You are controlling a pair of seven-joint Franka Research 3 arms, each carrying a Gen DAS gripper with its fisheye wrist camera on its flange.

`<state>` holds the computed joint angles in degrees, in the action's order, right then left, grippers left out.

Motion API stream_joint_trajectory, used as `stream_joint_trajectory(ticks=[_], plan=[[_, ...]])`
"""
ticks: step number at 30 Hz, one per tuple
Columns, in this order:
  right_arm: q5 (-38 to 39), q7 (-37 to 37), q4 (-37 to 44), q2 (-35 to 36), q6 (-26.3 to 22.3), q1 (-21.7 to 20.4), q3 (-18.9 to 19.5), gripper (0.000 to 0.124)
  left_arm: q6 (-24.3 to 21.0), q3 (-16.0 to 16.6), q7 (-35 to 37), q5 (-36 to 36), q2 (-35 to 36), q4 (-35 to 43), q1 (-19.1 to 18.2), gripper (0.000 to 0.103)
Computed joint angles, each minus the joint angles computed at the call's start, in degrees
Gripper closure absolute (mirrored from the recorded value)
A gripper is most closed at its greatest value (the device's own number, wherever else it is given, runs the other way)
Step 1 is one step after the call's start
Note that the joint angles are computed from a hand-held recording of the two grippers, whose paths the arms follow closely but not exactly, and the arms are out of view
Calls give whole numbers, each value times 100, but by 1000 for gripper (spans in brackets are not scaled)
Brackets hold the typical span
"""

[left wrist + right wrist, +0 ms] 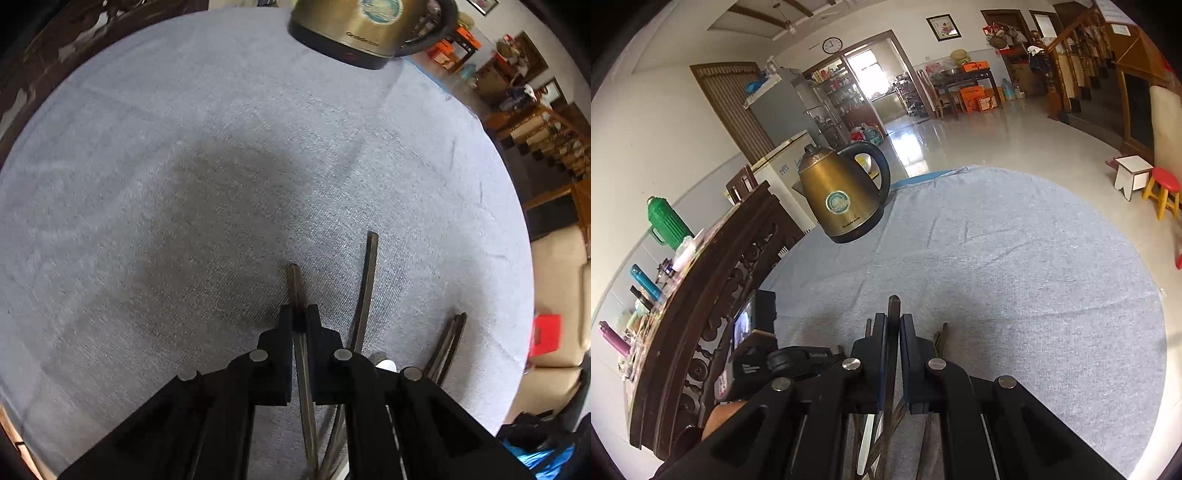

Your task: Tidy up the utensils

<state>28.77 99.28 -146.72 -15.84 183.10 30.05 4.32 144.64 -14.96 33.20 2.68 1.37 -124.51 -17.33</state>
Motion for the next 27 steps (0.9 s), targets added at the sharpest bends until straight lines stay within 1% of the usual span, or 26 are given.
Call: stream_joint_trajectory(ticks=[3,5,7,10,13,14,17,19,20,21,22,24,25,27], plan=[[-157,144,-147,-177,38,-297,285,117,18,-24,-308,356,-96,-83,-52,97],[-224,207,-273,-331,104,-347,344,117,151,-47,-476,608,-320,-256,-83,97],[-288,298,-398,-491,153,-425,424,117,209,-76,-618,860,-630,-422,-102,97],[-402,490,-556,-728,312,-653,694,117,212,-234,-1001,1485,-1326,-708,-111,97],[-510,690,-695,-986,459,-928,1070,117,192,-464,-1413,2091,-2086,-1015,-61,97],[-543,793,-747,-1121,481,-1178,1372,117,168,-532,-1508,2239,-2326,-1103,-52,97],[-632,1072,-874,-1452,522,-1620,1936,117,128,-764,-1772,2642,-2965,-1343,-17,98],[-702,1242,-927,-1636,503,-1842,2218,117,101,-898,-1896,2844,-3285,-1421,3,98],[-726,1377,-954,-1789,444,-2056,2470,117,81,-940,-1948,2898,-3475,-1501,-16,98],[-775,1485,-975,-1906,400,-2151,2585,117,112,-933,-1968,2939,-3664,-1618,-36,98],[-831,1577,-996,-1999,373,-2203,2653,117,81,-906,-1926,2952,-3918,-1694,-85,98],[-935,1785,-1061,-2260,301,-2325,2824,117,93,-979,-1977,2985,-4255,-1825,-112,98],[-990,1893,-1090,-2414,257,-2403,2929,117,100,-843,-1840,2941,-4418,-1859,-170,98],[-1111,2077,-1141,-2694,170,-2499,3058,117,44,-830,-1735,2847,-4690,-1885,-222,98]])
